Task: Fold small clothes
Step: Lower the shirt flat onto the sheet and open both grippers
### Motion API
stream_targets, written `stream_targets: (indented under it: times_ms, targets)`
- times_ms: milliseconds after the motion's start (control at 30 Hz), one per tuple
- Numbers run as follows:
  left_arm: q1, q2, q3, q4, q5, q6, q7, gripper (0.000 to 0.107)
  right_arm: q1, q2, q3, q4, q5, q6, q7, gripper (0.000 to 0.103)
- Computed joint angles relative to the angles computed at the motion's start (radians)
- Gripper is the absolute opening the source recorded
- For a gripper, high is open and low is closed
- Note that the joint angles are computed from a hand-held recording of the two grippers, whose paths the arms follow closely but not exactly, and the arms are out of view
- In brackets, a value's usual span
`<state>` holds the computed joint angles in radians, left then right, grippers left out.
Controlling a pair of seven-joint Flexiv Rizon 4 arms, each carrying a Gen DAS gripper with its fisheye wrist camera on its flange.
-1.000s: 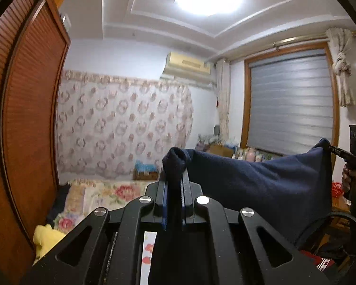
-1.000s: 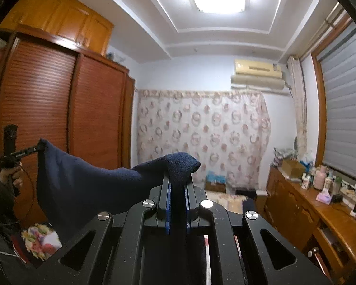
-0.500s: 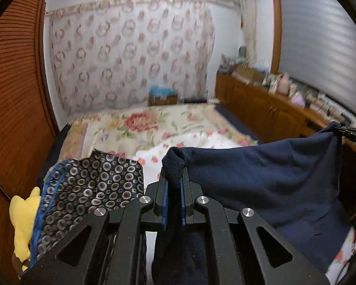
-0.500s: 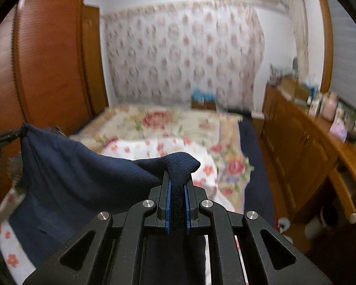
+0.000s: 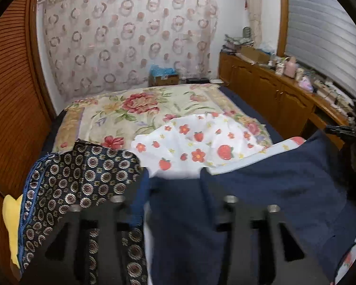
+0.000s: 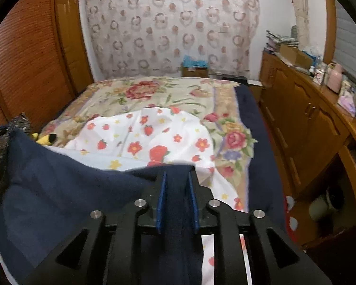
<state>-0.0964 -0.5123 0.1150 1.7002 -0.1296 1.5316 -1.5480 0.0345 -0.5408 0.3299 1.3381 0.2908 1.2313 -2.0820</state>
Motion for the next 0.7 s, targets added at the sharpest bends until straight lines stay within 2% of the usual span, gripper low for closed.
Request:
stream_targets:
  times_ms: [67, 100, 133, 200, 233, 267, 333, 400, 433, 467, 600, 633, 700]
  targets:
    - [0.015, 0.017, -0.029, 0.025, -0.002, 0.01, 0.017, 0.065, -0.007, 0.02, 0.008, 0.055, 0.016, 0.044, -0.013, 0.03]
    - [0.029, 0.028, -0.052, 0.048, -0.005, 0.027, 0.03, 0.077, -0.018, 0.035, 0.021, 0.079, 0.03, 0.054, -0.023, 0.03]
    - [0.047, 0.045, -0.086, 0.086, -0.012, 0.05, 0.047, 0.08, -0.034, 0.062, 0.035, 0.111, 0.048, 0.059, -0.029, 0.031]
    - [0.082, 0.067, -0.138, 0.132, -0.035, 0.062, 0.079, 0.08, -0.05, 0.082, 0.051, 0.167, 0.08, 0.092, -0.052, 0.032]
    - [0.076, 0.071, -0.134, 0.149, -0.042, 0.072, 0.078, 0.08, -0.055, 0.098, 0.057, 0.201, 0.095, 0.109, -0.055, 0.032]
    - [0.042, 0.077, -0.097, 0.166, -0.041, 0.083, 0.057, 0.08, -0.065, 0.117, 0.067, 0.236, 0.114, 0.117, -0.062, 0.032]
    - [0.031, 0.09, -0.093, 0.209, -0.048, 0.094, 0.047, 0.08, -0.074, 0.139, 0.076, 0.287, 0.141, 0.132, -0.075, 0.032]
    - [0.031, 0.095, -0.101, 0.236, -0.056, 0.101, 0.045, 0.08, -0.082, 0.171, 0.083, 0.346, 0.167, 0.143, -0.086, 0.038]
    - [0.029, 0.098, -0.103, 0.25, -0.06, 0.106, 0.043, 0.08, -0.087, 0.188, 0.085, 0.37, 0.18, 0.138, -0.09, 0.047]
    - [0.024, 0.103, -0.103, 0.266, -0.061, 0.108, 0.039, 0.08, -0.09, 0.208, 0.085, 0.399, 0.196, 0.137, -0.094, 0.051]
    - [-0.003, 0.115, -0.086, 0.307, -0.058, 0.109, 0.032, 0.08, -0.033, 0.281, 0.006, 0.508, 0.173, 0.146, -0.004, 0.052]
    - [-0.021, 0.117, -0.068, 0.313, -0.056, 0.106, 0.021, 0.08, -0.037, 0.294, 0.004, 0.52, 0.188, 0.134, 0.003, 0.052]
    - [-0.02, 0.127, -0.077, 0.339, -0.061, 0.116, 0.008, 0.08, -0.038, 0.316, -0.003, 0.533, 0.216, 0.107, 0.003, 0.052]
